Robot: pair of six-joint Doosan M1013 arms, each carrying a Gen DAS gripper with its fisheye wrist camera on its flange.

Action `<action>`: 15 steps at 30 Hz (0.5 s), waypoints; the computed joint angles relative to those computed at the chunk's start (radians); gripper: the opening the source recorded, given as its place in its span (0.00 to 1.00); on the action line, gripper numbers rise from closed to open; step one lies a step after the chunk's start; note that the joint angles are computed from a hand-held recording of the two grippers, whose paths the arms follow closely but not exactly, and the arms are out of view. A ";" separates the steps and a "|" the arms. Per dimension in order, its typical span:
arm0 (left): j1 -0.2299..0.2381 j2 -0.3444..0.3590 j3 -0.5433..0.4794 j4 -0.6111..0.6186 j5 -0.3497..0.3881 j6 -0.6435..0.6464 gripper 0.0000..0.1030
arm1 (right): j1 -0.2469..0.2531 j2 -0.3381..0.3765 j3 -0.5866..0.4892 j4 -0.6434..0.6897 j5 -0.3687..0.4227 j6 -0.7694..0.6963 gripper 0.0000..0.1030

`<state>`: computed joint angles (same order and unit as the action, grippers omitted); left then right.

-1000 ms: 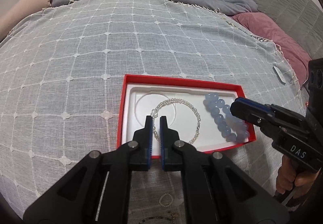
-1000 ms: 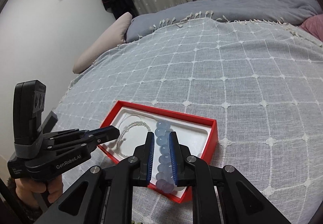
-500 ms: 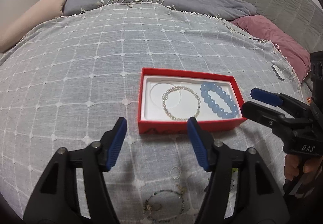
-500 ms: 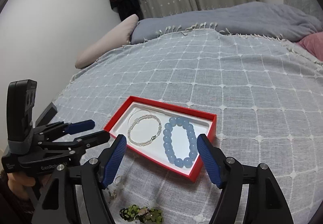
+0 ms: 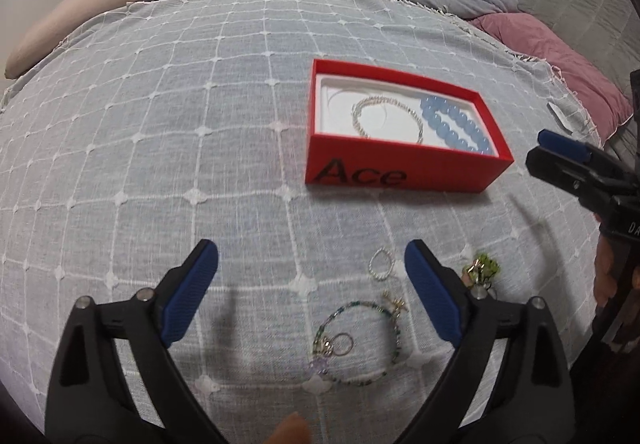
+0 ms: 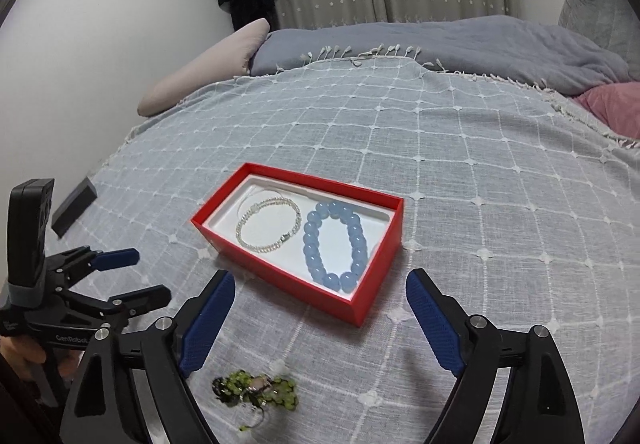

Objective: Organize jewelry
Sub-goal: 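Grasp the green bead bracelet with the right tool while the left tool grasps the green-beaded charm bracelet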

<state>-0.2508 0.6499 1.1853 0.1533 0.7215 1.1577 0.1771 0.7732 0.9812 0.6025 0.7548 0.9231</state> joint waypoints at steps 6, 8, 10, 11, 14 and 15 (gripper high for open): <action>-0.009 -0.023 0.052 0.056 -0.023 -0.006 0.95 | -0.013 -0.014 0.027 -0.006 0.017 -0.015 0.87; -0.010 -0.033 0.074 0.088 -0.035 -0.032 0.96 | -0.017 -0.017 0.037 -0.013 0.020 -0.008 0.87; -0.008 -0.042 0.094 0.103 -0.050 -0.044 0.96 | -0.021 -0.022 0.052 -0.021 0.017 0.001 0.87; -0.007 -0.046 0.104 0.105 -0.055 -0.046 0.96 | -0.023 -0.023 0.061 -0.018 0.016 0.005 0.87; -0.005 -0.054 0.129 0.101 -0.061 -0.040 0.96 | -0.022 -0.024 0.077 -0.044 0.019 0.024 0.87; -0.004 -0.056 0.136 0.094 -0.061 -0.032 0.96 | -0.020 -0.022 0.078 -0.057 0.023 0.027 0.87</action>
<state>-0.2545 0.5936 1.3214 0.2468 0.6603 1.1258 0.1569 0.7512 1.0597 0.5452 0.7775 0.9499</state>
